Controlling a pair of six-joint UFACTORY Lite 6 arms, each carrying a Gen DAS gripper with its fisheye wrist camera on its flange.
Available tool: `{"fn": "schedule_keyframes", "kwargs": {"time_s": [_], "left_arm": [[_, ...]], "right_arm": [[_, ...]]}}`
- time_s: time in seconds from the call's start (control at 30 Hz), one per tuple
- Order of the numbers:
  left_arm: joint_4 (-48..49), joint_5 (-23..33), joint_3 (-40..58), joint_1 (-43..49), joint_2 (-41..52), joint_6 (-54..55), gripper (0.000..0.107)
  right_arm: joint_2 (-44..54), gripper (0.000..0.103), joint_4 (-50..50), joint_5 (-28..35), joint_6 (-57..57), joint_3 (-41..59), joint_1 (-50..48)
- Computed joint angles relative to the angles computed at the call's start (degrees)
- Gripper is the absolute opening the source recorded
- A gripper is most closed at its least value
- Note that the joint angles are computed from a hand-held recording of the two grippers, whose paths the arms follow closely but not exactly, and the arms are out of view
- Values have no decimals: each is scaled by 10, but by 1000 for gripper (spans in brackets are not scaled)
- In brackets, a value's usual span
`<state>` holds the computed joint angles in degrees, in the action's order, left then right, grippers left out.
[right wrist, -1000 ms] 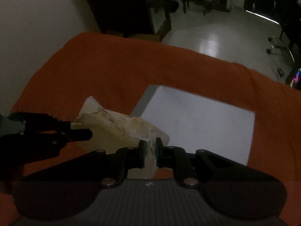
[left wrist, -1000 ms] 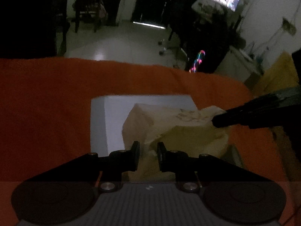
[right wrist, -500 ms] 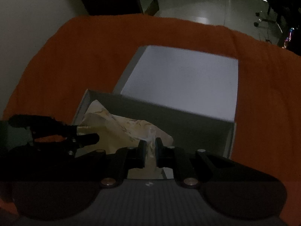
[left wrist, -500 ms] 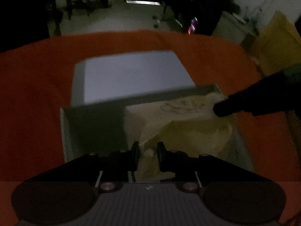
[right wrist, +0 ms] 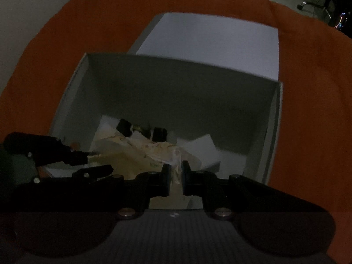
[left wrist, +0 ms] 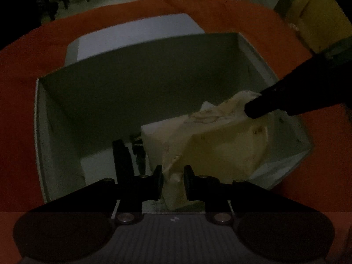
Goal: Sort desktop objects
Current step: 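Carry the tissue pack with both tools down into the open box, then open both tools to release the tissue pack in the box, withdraw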
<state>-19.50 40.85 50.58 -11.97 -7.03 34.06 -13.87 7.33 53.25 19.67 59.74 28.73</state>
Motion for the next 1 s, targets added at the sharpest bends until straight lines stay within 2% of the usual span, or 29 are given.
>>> {"fn": "schedule_keyframes", "kwargs": {"time_s": [0.23, 0.4, 0.47, 0.6, 0.7, 1.0], "left_arm": [[14, -9, -23, -9, -18, -10, 17], [44, -4, -34, -15, -25, -43, 19], [53, -4, -37, -15, -31, -54, 27], [57, -2, -24, -14, -32, -43, 31], [43, 19, -4, -2, -29, -39, 44], [14, 32, 46, 11, -24, -7, 44]], "right_arm": [[-4, 12, -7, -18, 22, -44, 26], [1, 18, -15, -31, 42, -56, 45], [4, 22, -13, -32, 45, -57, 50], [1, 29, -4, -22, 44, -51, 43], [-11, 35, 9, -13, 34, -40, 25], [-32, 36, 29, 4, 19, -10, -8]]}}
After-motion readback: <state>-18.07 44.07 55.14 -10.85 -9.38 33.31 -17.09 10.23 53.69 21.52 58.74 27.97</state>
